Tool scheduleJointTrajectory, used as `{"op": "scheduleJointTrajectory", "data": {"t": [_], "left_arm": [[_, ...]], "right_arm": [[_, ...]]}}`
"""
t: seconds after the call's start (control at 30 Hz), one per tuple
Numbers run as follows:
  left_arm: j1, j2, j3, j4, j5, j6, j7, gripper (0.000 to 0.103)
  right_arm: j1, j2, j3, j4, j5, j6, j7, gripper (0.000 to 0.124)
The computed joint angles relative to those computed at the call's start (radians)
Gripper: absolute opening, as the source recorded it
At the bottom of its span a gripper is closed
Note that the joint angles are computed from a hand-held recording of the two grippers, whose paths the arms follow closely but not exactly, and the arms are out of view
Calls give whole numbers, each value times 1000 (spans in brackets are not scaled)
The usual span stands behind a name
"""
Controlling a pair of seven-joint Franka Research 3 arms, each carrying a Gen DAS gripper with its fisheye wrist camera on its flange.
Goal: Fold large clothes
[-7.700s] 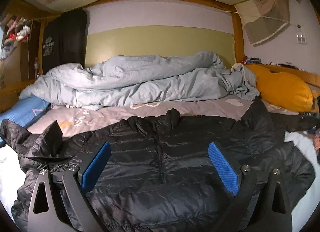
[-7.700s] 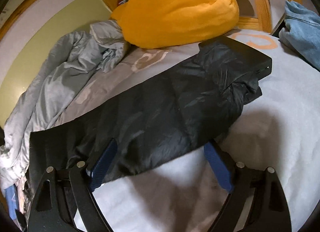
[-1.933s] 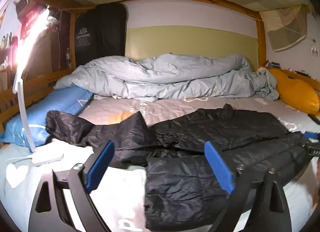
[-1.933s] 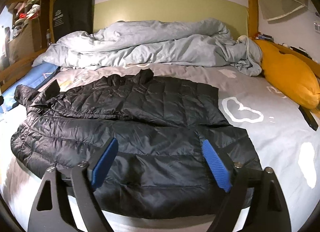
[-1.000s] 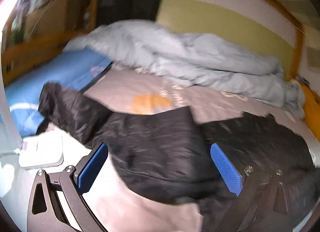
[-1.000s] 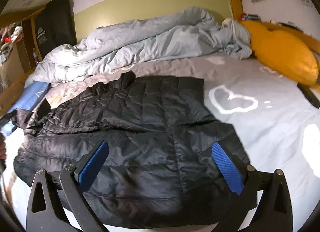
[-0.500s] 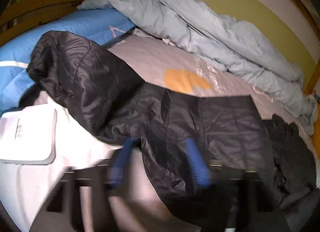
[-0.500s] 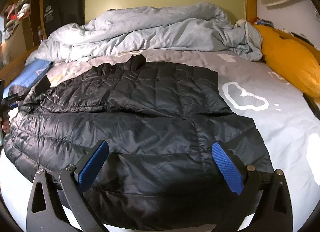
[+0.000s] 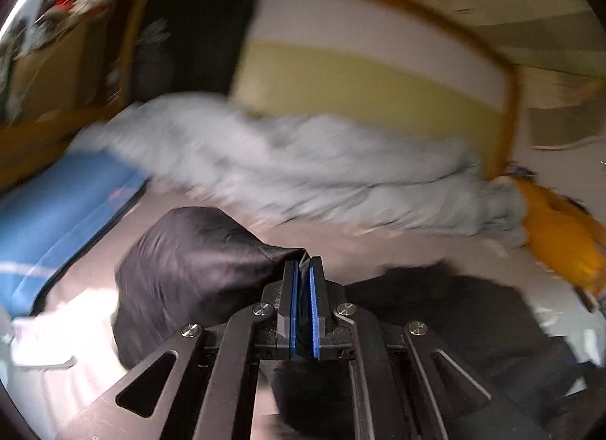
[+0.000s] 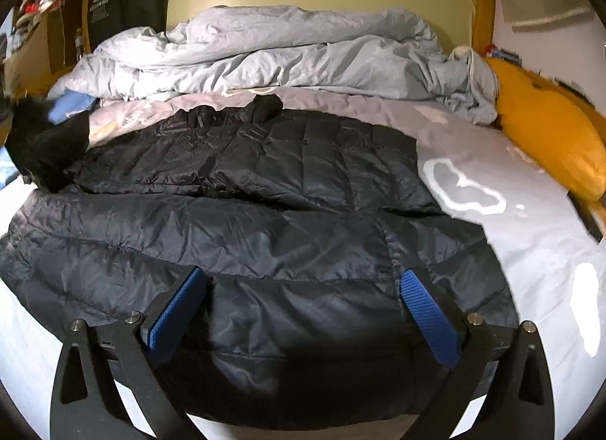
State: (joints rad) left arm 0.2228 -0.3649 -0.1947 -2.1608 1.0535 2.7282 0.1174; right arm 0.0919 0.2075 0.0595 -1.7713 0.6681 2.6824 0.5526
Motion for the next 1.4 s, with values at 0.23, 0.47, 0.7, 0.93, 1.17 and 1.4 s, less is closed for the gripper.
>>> {"op": "scheduleJointTrajectory", "data": {"t": [0.23, 0.47, 0.7, 0.93, 1.17, 1.4], "left_arm": [[-143, 283, -42, 307, -53, -19, 113, 6], [-266, 448, 3, 396, -135, -38, 200, 6], [-348, 423, 52, 333, -115, -83, 166, 28], [-372, 282, -1, 218, 174, -296, 17, 70], [-329, 150, -32, 86, 141, -336, -44, 70], [-292, 63, -49, -7, 69, -290, -43, 70]], "right_arm": [[-14, 9, -5, 20, -1, -47, 16, 102], [-22, 17, -14, 39, -9, -76, 25, 102], [-24, 15, -13, 33, -22, -69, 30, 102], [-19, -2, -9, 6, -11, -42, -4, 102], [-13, -37, 6, -39, 55, -4, -91, 102], [21, -68, 4, -88, 74, 51, -135, 102]]}}
